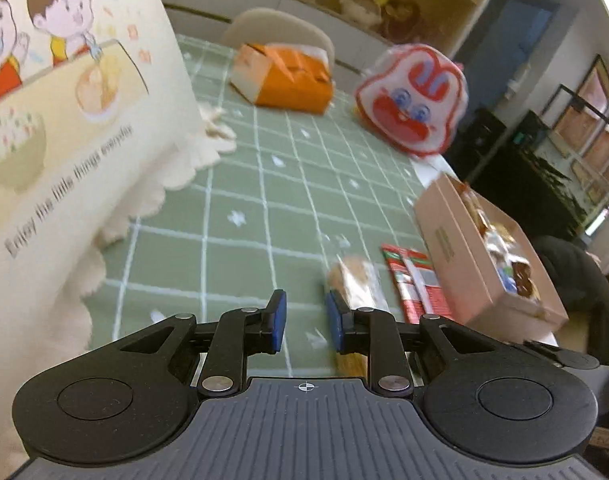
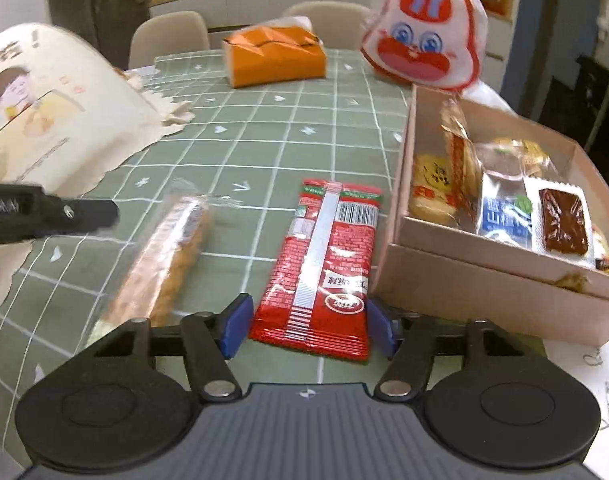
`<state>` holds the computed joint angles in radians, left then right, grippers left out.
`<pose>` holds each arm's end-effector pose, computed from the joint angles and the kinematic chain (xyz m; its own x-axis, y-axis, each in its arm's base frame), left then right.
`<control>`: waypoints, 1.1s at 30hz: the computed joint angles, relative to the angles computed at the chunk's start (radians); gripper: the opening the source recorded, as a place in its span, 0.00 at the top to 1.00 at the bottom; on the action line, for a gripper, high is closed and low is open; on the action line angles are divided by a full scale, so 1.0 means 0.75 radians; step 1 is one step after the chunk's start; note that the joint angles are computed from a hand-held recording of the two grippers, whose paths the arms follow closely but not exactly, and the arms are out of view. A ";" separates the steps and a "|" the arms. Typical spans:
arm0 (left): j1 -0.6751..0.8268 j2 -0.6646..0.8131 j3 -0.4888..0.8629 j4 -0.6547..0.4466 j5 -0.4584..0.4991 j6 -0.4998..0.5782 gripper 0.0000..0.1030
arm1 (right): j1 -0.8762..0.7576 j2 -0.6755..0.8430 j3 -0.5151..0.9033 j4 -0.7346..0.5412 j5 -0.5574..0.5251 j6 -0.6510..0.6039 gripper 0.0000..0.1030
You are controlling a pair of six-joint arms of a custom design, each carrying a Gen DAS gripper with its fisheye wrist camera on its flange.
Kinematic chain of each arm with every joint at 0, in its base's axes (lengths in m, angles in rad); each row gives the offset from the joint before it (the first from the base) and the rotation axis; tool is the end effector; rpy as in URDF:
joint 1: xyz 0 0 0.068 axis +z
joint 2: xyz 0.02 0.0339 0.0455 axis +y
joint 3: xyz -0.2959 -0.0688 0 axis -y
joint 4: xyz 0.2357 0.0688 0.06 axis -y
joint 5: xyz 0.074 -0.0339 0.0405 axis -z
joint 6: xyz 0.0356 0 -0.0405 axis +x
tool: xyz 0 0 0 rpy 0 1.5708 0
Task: Organize snacks
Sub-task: 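Grasp the red snack packet with the right tool while the left grasps the wafer roll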
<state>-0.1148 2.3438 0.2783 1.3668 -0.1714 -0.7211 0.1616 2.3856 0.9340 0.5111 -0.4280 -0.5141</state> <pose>0.2501 -0.0227 0.0192 -0.4688 -0.6008 -0.6475 -0.4345 0.7951 -0.4231 0.3782 0.0766 0.0037 -0.5036 -0.5354 -0.6781 -0.7298 0.6837 0.0021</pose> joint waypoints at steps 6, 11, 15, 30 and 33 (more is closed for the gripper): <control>-0.135 -0.066 0.041 -0.098 -0.059 0.042 0.75 | -0.148 -0.050 -0.261 0.187 -0.124 -0.221 0.40; -0.291 -0.123 0.241 -0.500 -0.330 0.091 0.63 | -0.348 -0.063 -0.483 0.371 -0.265 -0.480 0.40; -0.335 -0.096 0.336 -0.622 -0.397 0.137 0.51 | -0.461 -0.038 -0.578 0.517 -0.317 -0.585 0.35; -0.365 -0.054 0.321 -0.595 -0.364 0.110 0.59 | -0.585 -0.026 -0.382 0.163 -0.401 -0.530 0.14; -0.424 -0.069 0.233 -0.533 -0.373 0.084 0.62 | -0.581 -0.030 -0.373 0.143 -0.396 -0.538 0.13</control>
<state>-0.4330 2.2918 0.4532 0.9666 -0.4509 -0.6582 -0.2743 2.3630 0.6545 0.6181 -0.7250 -0.9177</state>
